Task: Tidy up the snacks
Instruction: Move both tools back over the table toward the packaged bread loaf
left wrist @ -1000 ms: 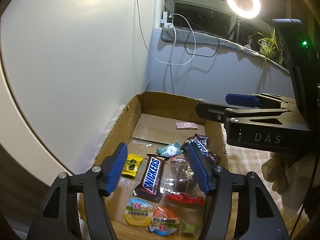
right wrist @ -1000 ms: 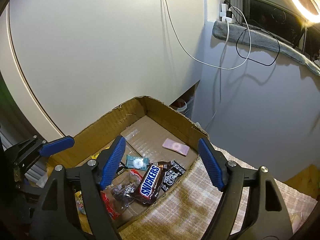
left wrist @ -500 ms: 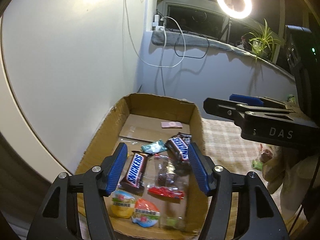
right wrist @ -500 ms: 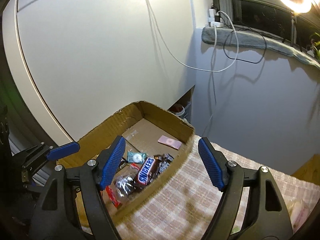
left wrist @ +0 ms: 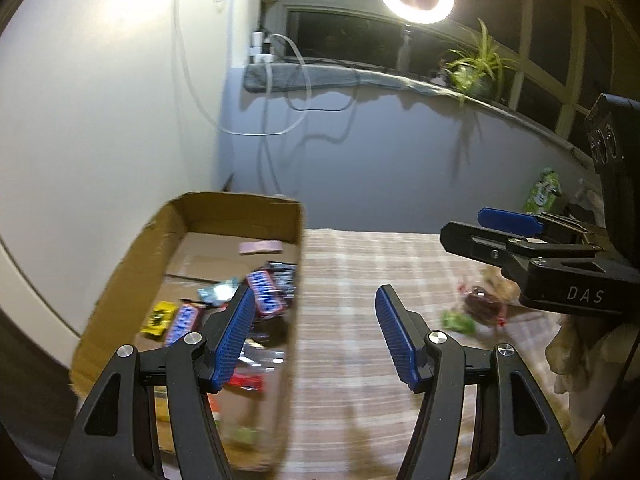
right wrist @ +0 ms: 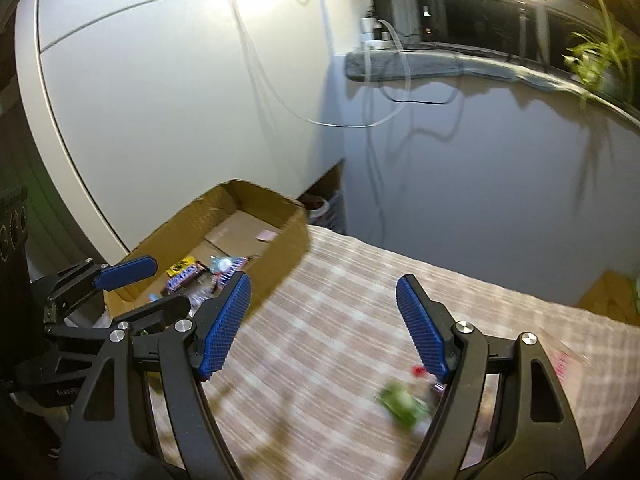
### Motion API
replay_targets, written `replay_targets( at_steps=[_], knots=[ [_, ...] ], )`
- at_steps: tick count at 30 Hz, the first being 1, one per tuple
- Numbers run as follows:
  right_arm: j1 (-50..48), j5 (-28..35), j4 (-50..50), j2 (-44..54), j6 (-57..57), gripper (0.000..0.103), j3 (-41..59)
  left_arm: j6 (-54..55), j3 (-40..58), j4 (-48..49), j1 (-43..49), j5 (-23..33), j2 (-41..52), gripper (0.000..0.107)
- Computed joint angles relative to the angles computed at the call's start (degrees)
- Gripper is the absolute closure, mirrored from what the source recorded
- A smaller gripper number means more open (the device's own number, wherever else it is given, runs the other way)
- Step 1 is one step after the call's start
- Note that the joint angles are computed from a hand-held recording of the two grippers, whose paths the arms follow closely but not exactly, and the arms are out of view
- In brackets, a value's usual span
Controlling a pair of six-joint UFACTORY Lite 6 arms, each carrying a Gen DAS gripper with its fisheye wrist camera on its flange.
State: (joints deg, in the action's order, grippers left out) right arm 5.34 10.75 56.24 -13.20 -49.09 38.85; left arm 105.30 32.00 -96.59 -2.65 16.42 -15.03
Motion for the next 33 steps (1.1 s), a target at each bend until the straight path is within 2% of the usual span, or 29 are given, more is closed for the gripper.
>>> replay_targets(
  at_steps=[4,7,9,11,13,15,19,24,29,33],
  knots=[
    [-7.79,3.66,-2.52,-6.57,-0.98,0.013,-4.83,0.61,0.04,-3.23,-6.01,-2.19,0.35,0.045],
    [-14.95,7.27,-2.17,-10.51,-4.53,0.012,-7.59,1.84,0.28,-6.60,-10.14,-3.51,1.47,0.045],
    [-21.07,10.24,-1.22,-12.13,-7.90,0.009,-8.73,3.20,0.86,-9.59,-13.03,-4.30,2.72,0.041],
    [-26.54,13.16,1.58,-12.69,-12.73,0.000,-9.40,4.34,1.30,-11.67,-15.04,-4.67,3.56,0.039],
    [-33.59,17.48,4.43,-12.08,-18.23,0.000,-9.57,3.82,2.20,-12.18,-17.34,-4.79,4.73,0.035],
    [-40.20,21.42,4.59,-9.03,-21.19,0.000,-8.32,4.17,3.44,-13.61,-19.70,-5.46,6.18,0.031],
    [-48.53,25.07,3.97,-2.30,-24.86,0.000,-5.72,4.96,6.42,-16.27,-24.55,-6.15,9.81,0.031],
    [-57.80,29.94,5.08,6.58,-30.54,0.000,-2.37,2.23,11.31,-15.24,-29.65,-6.22,15.80,0.031],
    [-62.83,33.25,5.59,14.64,-33.24,0.000,1.47,-2.92,17.01,-10.75,-33.92,-6.41,22.38,0.031],
    [-63.24,34.07,5.30,19.00,-33.59,0.000,3.40,-10.31,21.77,-3.71,-35.42,-5.94,27.37,0.031]
  ],
)
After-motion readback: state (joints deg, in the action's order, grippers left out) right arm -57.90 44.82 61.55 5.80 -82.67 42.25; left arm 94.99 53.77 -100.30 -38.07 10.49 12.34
